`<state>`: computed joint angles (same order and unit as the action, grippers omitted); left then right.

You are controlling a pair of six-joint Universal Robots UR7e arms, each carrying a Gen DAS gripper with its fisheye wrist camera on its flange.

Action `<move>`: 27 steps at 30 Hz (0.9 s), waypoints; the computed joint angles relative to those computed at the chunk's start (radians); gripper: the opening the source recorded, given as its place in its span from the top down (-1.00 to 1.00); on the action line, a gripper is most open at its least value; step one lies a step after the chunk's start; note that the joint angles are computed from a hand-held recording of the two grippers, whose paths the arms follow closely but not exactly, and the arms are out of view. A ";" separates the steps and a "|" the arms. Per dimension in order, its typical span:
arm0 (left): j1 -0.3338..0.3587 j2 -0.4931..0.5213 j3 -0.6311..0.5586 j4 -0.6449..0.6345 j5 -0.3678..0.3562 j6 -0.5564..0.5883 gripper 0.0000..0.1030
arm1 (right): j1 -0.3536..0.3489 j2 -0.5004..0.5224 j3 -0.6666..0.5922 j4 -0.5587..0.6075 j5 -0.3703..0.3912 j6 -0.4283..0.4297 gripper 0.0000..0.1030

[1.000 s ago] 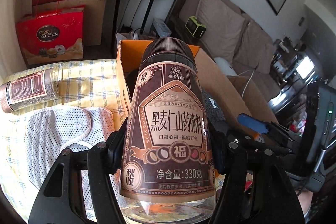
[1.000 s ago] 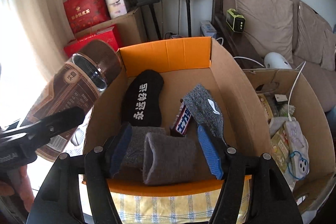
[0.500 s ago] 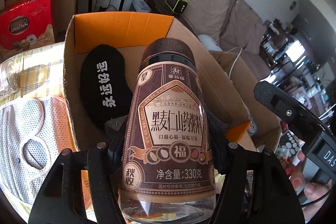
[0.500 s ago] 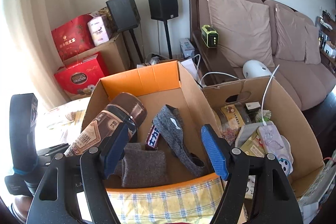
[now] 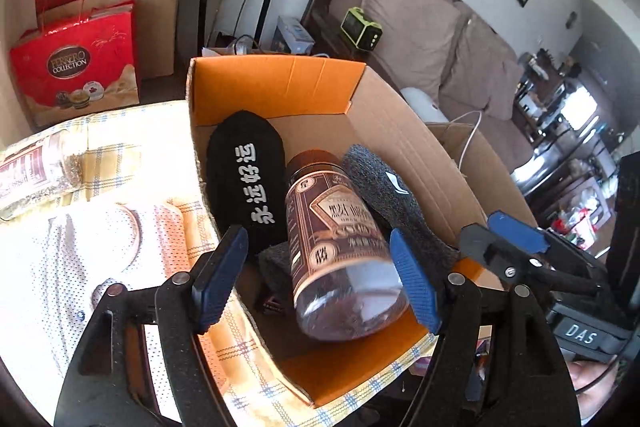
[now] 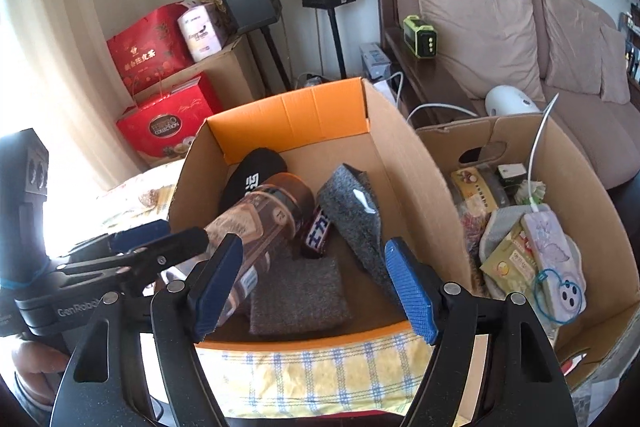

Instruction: Organize objects

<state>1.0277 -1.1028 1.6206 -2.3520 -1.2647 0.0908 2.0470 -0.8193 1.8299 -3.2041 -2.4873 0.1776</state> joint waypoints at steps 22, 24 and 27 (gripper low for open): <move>0.055 -0.112 0.024 -0.021 0.106 0.080 -0.77 | -0.101 0.106 -0.240 0.352 0.204 0.206 -0.62; 0.061 -0.114 0.025 -0.013 0.096 0.074 -0.77 | -0.120 0.108 -0.251 0.386 0.248 0.242 -0.62; 0.074 -0.113 0.020 0.002 0.080 0.071 -0.77 | -0.148 0.102 -0.255 0.414 0.337 0.274 -0.62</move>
